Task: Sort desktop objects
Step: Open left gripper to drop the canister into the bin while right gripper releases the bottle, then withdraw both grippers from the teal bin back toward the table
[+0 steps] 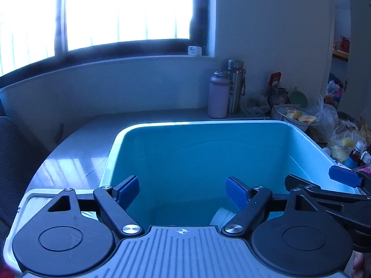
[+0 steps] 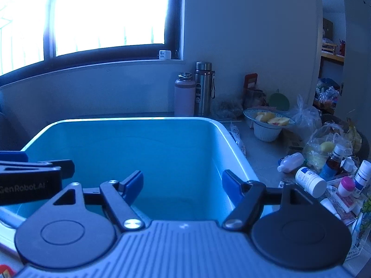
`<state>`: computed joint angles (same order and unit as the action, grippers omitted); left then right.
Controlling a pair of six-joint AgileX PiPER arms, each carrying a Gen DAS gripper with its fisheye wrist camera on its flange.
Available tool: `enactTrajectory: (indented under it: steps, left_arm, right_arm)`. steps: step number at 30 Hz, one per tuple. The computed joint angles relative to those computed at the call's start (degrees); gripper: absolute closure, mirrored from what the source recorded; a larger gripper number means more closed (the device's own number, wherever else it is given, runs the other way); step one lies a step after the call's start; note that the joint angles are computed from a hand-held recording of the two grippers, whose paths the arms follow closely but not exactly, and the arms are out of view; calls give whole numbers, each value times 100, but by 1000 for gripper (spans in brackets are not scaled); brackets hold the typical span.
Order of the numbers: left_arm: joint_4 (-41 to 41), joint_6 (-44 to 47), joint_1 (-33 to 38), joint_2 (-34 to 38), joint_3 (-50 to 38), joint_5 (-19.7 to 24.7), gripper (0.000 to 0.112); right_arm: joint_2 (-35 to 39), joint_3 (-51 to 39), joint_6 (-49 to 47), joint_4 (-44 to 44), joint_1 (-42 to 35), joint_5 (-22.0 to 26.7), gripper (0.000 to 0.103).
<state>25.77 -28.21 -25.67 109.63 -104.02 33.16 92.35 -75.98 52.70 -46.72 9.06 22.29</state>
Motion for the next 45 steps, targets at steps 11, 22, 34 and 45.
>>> enactTrajectory:
  steps: [11, 22, 34, 45]
  left_arm:
    - [2780, -2919, -558, -1661, 2353, -323, 29]
    - [4727, -5252, -2134, -3640, 4929, 1082, 29]
    - [4748, -7210, -3747, -4746, 7082, 2232, 29]
    - [5281, -8633, -3794, -4381, 7727, 1992, 29]
  right_arm:
    - [-1551, 1954, 3438, -3362, 466, -100, 24]
    - [-3421, 3931, 3884, -3454, 1578, 815, 22]
    - [-4341, 5343, 4616, -3077, 4077, 2907, 20]
    - [-4485, 5952, 5323, -2919, 5129, 3851, 20]
